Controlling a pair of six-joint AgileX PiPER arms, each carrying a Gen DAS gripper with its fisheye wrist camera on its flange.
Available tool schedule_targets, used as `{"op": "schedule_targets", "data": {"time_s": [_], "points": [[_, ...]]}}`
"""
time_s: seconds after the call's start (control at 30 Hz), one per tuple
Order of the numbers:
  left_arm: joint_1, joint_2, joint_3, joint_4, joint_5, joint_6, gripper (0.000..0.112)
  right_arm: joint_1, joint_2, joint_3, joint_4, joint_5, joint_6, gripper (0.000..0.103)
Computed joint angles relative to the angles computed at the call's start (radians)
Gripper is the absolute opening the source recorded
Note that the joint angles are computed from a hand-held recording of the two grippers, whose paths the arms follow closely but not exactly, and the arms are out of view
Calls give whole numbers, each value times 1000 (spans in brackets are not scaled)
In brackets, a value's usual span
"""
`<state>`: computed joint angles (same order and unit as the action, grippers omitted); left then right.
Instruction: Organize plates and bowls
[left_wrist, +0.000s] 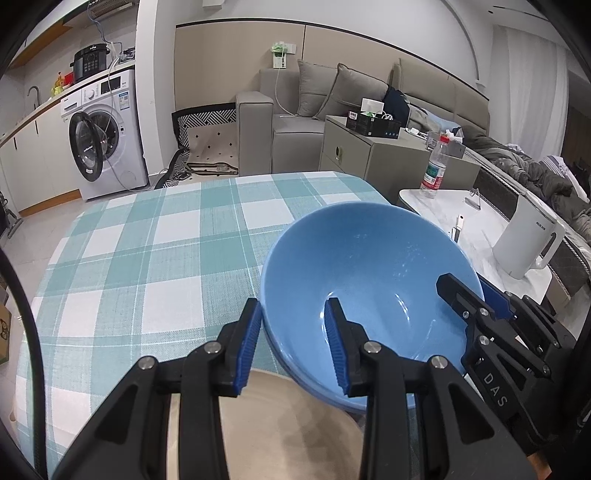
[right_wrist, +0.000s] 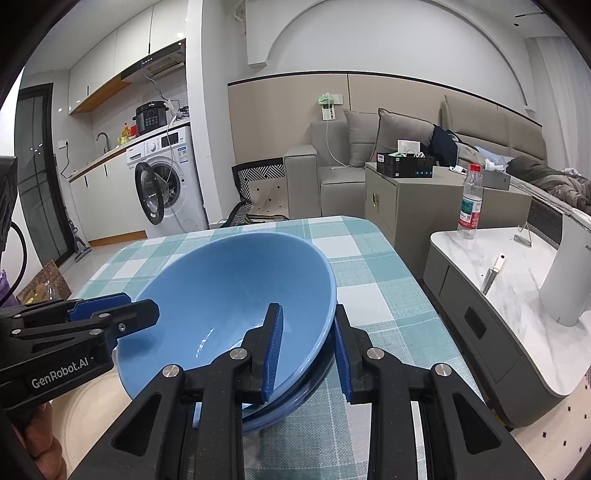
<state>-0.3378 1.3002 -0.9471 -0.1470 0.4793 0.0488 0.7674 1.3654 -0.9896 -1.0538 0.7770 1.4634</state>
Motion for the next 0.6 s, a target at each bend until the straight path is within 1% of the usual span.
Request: {"op": "schedule_targets", "data": {"time_s": [0.2, 0.33, 0.37, 0.5, 0.53, 0.6], "points": [[-2, 5, 2, 4, 3, -1, 36, 16, 16, 4, -36, 26, 12, 26], [6, 4, 4, 7, 6, -5, 36, 44, 44, -10, -58, 78, 15, 27], [7, 3, 5, 9, 6, -6, 36, 44, 46, -8, -60, 80, 17, 28], [13, 2, 6, 9, 8, -5, 36, 25, 33, 3, -36, 48, 2, 32], [16, 3, 4, 8, 10, -3, 36, 19, 25, 8, -30, 42, -1, 35], [24, 3, 4, 1, 11, 5, 36, 2, 16, 12, -9, 19, -16, 39]]}}
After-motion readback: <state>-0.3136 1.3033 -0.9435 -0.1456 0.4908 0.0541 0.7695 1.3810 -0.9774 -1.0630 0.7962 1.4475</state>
